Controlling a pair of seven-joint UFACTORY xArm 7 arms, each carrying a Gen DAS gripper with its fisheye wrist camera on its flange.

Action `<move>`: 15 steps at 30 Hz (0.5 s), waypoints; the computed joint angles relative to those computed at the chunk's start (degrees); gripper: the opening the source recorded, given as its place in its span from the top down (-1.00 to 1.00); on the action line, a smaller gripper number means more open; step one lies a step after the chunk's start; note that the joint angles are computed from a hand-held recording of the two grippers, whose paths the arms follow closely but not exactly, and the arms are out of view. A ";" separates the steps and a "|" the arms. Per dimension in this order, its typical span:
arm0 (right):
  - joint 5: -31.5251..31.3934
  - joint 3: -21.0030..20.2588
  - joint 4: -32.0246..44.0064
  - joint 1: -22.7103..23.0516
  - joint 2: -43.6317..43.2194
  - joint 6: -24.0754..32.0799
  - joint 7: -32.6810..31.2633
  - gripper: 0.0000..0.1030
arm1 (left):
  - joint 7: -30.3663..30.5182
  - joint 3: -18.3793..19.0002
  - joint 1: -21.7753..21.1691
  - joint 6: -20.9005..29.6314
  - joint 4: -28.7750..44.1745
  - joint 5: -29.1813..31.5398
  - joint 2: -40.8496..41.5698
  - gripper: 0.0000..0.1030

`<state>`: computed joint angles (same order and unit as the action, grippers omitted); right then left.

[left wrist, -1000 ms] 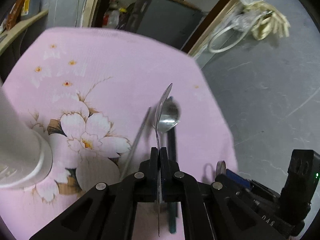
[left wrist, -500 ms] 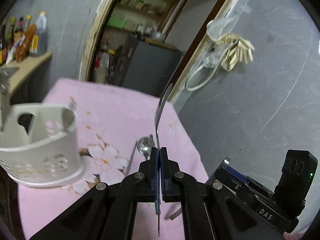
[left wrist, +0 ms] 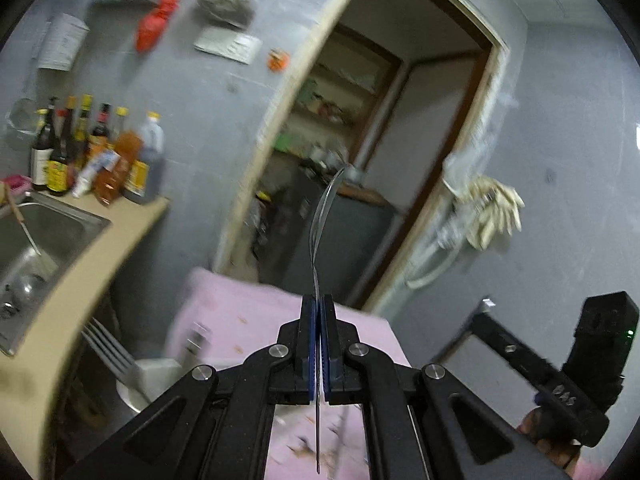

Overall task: Organize utensils
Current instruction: 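Carry the knife and wire loop over the white caddy with both tools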

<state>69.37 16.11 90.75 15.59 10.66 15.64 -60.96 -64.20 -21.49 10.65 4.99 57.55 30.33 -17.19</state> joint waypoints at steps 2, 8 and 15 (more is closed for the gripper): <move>-2.78 0.37 1.77 1.60 1.81 -2.12 0.81 0.58 | -0.45 1.38 1.99 -3.08 -1.14 0.21 0.09 0.95; -20.62 -1.34 4.91 6.48 6.64 -6.54 14.37 0.58 | -0.85 -1.69 11.46 -13.76 -3.98 -2.53 3.94 0.95; -34.07 -3.98 3.37 8.77 9.10 -6.67 27.15 0.58 | 6.51 -26.34 36.65 -19.56 -6.48 -12.45 3.92 0.95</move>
